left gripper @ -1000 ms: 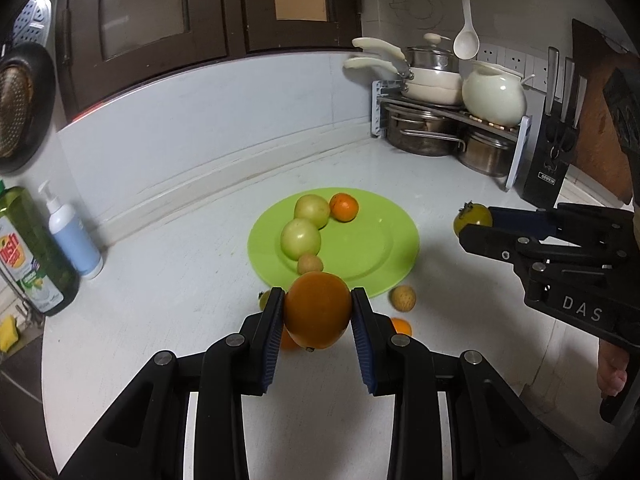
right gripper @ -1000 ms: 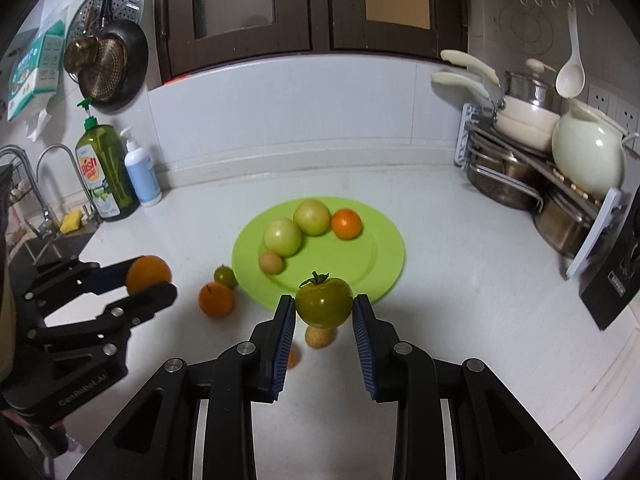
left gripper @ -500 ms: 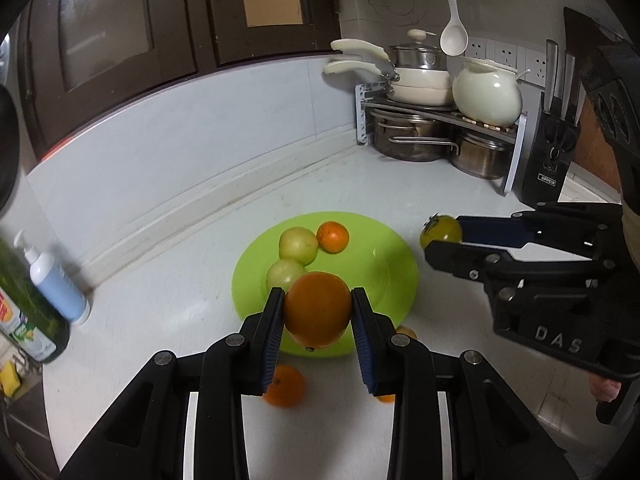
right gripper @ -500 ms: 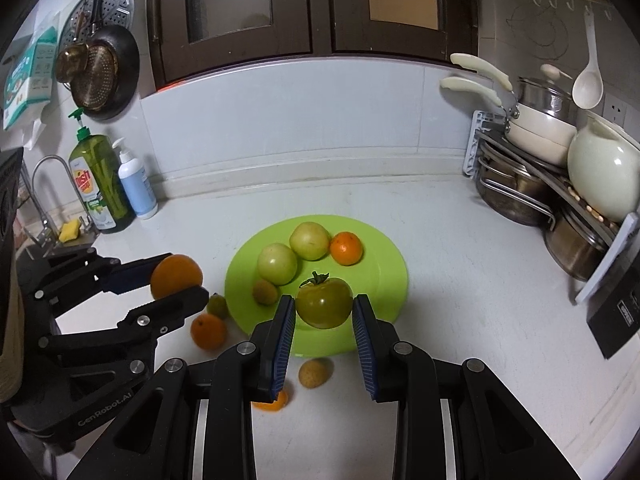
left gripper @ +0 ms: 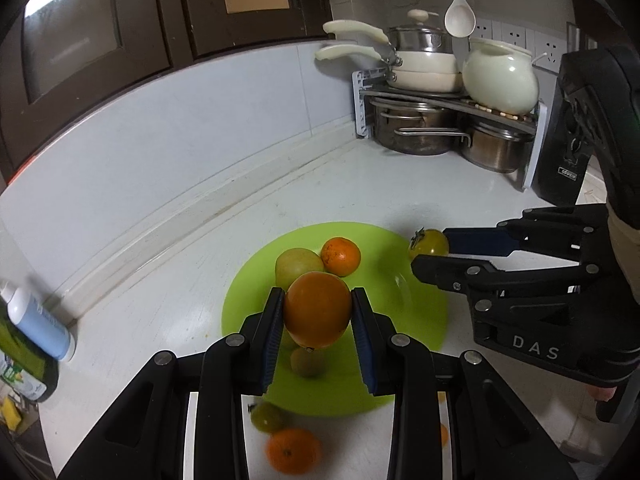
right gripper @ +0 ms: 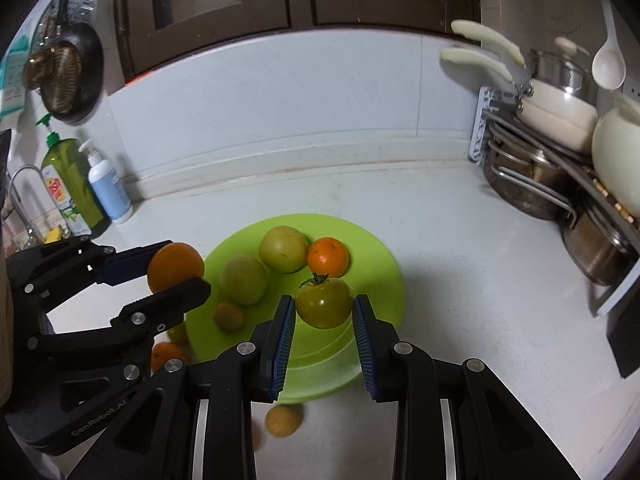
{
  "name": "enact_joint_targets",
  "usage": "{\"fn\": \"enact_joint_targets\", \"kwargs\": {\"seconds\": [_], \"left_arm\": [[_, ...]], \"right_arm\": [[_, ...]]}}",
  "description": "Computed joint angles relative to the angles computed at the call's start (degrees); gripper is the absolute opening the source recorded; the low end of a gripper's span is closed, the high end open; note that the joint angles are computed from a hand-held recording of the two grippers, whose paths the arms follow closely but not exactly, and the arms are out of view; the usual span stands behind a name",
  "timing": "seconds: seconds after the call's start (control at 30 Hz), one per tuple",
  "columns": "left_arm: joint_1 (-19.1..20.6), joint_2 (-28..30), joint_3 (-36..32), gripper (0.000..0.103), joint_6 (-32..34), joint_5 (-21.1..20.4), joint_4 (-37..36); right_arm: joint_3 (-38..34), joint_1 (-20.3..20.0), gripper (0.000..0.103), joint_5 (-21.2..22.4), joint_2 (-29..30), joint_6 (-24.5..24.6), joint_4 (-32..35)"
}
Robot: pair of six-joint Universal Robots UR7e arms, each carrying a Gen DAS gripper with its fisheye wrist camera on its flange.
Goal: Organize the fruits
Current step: 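Carry the tangerine and green tomato onto the green plate and open both tools, then withdraw both open tools from the plate toward the remaining loose fruits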
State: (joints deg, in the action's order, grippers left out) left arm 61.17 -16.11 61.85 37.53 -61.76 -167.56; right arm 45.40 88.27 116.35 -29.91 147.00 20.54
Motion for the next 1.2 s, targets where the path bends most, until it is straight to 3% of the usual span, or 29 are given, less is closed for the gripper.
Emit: {"fn": "enact_joint_targets", "kwargs": {"seconds": [0.17,0.7,0.77,0.87,1.0,1.2], "left_arm": [[0.28,2.29,-3.77,0.033,0.1,0.21,2.6],[1.29,7.36,-11.77,0.033,1.03,0.66,8.33],[1.38,7.45,-11.83,0.037,0.78,0.63,7.87],[1.36,7.17,-11.08,0.051,0.92,1.62,5.75],[1.3,5.5,-8.17,0.059,1.54,2.47,2.42],[1.34,2.16,-2.7,0.063,1.28,3.19,-1.97]], "right_arm": [[-5.44,-1.17,0.031,-1.22,2.98,2.27,4.28],[-10.89,-2.88,0.031,-2.24,6.33,3.05,8.41],[-10.91,-2.84,0.031,-2.19,6.35,2.82,8.33],[-10.55,-2.88,0.031,-2.13,6.11,3.1,7.91],[-9.35,-2.84,0.045,-2.08,5.47,3.47,6.89],[-5.87,-2.17,0.046,-0.9,3.73,2.3,3.43]]}}
